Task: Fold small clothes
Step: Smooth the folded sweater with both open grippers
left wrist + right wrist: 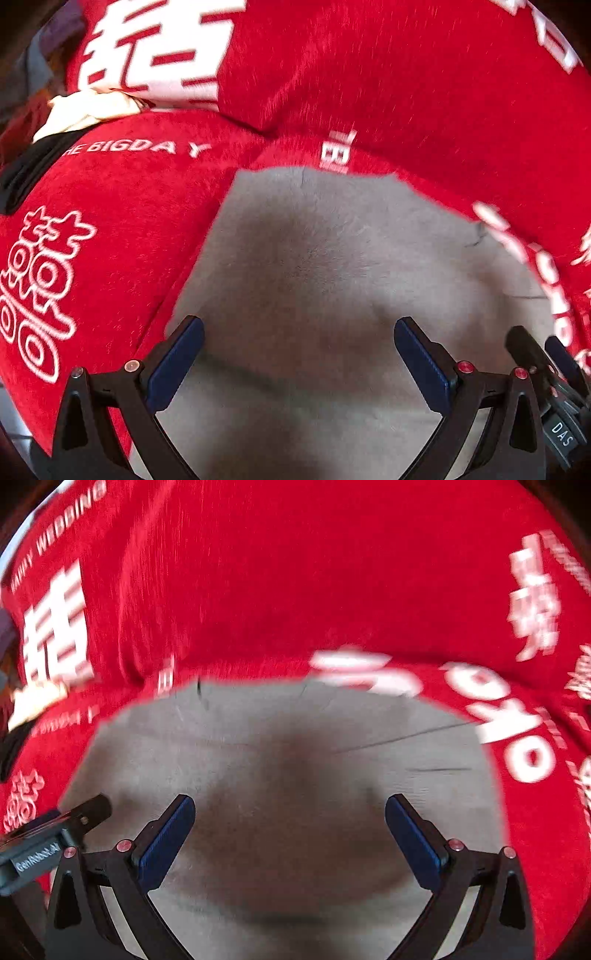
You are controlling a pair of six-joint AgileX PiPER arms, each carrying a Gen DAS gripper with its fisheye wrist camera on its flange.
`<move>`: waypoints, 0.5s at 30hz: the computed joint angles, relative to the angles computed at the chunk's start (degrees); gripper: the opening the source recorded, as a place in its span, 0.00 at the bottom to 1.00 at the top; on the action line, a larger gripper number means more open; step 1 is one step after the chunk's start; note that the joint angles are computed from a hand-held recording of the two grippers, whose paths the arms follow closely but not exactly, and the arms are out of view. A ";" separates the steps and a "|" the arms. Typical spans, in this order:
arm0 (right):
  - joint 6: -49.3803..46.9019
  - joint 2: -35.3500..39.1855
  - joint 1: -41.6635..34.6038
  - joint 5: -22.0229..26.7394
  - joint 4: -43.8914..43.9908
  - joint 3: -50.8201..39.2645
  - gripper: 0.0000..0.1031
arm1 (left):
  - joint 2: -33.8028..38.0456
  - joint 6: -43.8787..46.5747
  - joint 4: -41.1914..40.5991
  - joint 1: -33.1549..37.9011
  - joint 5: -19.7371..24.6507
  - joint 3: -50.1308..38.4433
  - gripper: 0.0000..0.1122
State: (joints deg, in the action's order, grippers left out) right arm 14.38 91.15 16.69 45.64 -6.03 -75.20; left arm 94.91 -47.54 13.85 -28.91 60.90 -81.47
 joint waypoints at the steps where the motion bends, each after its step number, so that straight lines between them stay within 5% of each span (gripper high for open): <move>1: -0.94 1.92 -0.63 0.95 -0.21 -0.76 0.99 | 1.19 0.14 1.27 -0.61 0.44 -0.17 0.92; 4: -3.50 1.62 -4.47 -4.53 -1.93 2.23 0.99 | -0.33 2.02 3.26 -0.82 -5.07 3.82 0.92; 6: -8.54 2.83 -9.07 -3.67 3.93 0.11 0.99 | -0.76 5.49 0.61 1.22 -6.45 4.32 0.92; 12: -14.14 1.58 -14.78 -3.86 13.04 -2.83 0.99 | 0.96 6.57 -0.97 1.68 -4.19 -2.56 0.92; 15: -12.98 6.16 -13.85 0.68 10.39 -7.54 0.99 | 8.24 9.64 -1.69 -0.39 0.13 -10.47 0.92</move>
State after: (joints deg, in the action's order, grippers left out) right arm 1.40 97.31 2.84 46.32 4.37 -82.75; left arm 103.15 -37.90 12.17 -29.29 61.03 -91.94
